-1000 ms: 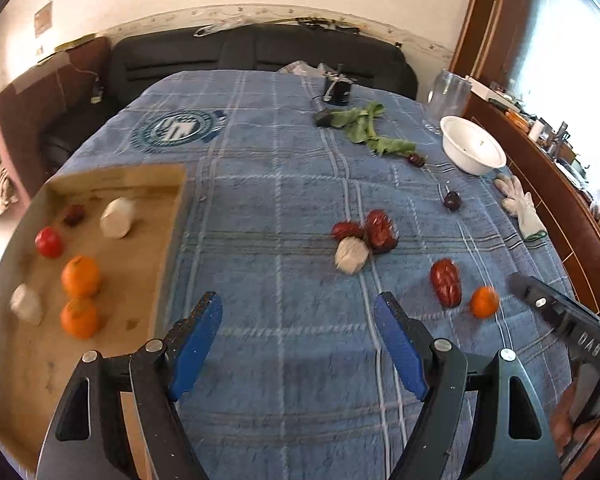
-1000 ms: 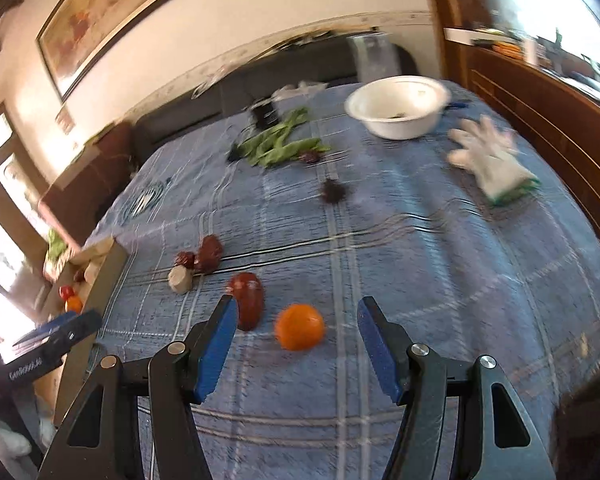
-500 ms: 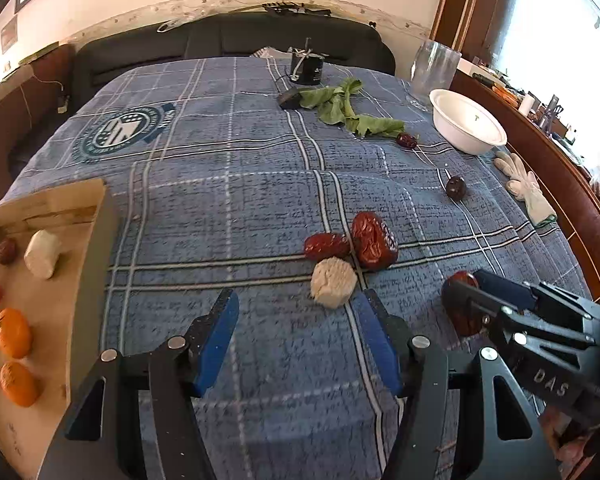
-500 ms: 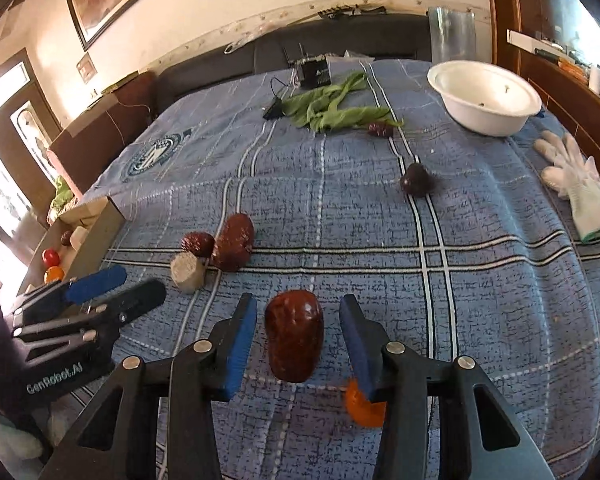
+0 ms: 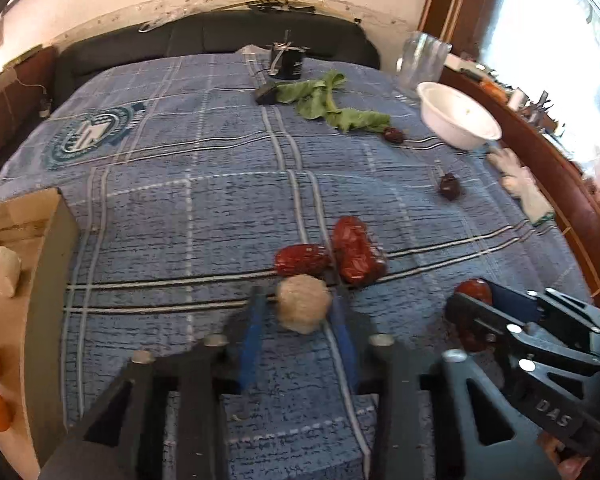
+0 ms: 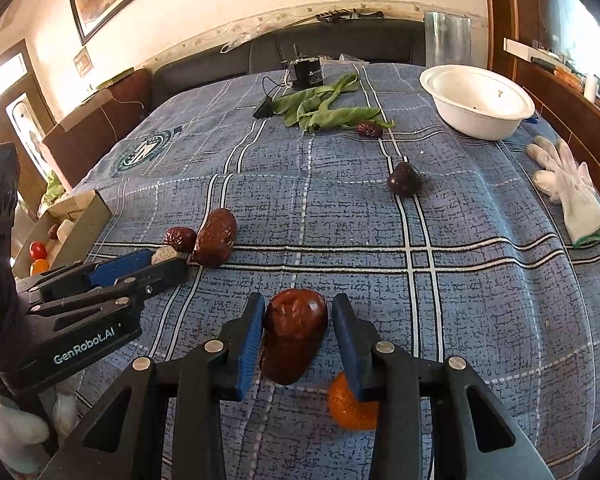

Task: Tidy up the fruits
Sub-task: 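Grasp a large red date with the right tool while the left tool grasps a white hexagonal piece, then carry the date and hexagonal piece into the box and open both tools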

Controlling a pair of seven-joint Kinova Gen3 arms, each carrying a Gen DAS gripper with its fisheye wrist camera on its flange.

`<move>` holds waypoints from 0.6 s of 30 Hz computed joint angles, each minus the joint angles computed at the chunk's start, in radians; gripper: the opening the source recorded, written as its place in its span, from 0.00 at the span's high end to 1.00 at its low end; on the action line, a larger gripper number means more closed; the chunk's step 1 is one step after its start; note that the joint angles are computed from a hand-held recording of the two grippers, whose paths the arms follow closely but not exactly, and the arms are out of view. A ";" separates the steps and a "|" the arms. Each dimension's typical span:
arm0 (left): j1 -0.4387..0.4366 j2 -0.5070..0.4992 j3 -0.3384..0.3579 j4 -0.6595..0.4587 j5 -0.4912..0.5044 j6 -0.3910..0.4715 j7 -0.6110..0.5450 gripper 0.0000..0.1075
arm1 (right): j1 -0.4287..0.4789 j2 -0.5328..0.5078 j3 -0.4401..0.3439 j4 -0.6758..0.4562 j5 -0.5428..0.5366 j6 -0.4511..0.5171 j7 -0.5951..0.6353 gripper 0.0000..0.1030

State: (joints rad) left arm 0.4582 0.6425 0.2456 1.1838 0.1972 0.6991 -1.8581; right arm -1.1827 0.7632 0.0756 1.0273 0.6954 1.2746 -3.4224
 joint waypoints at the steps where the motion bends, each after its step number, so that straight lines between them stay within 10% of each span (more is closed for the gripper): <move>1: -0.003 -0.004 0.002 0.011 0.003 -0.012 -0.003 0.76 | -0.003 0.003 0.002 -0.004 0.001 0.006 -0.002 0.67; 18: -0.088 -0.052 0.041 0.101 0.118 -0.058 -0.002 0.76 | -0.043 0.015 0.017 -0.002 0.062 0.039 -0.080 0.67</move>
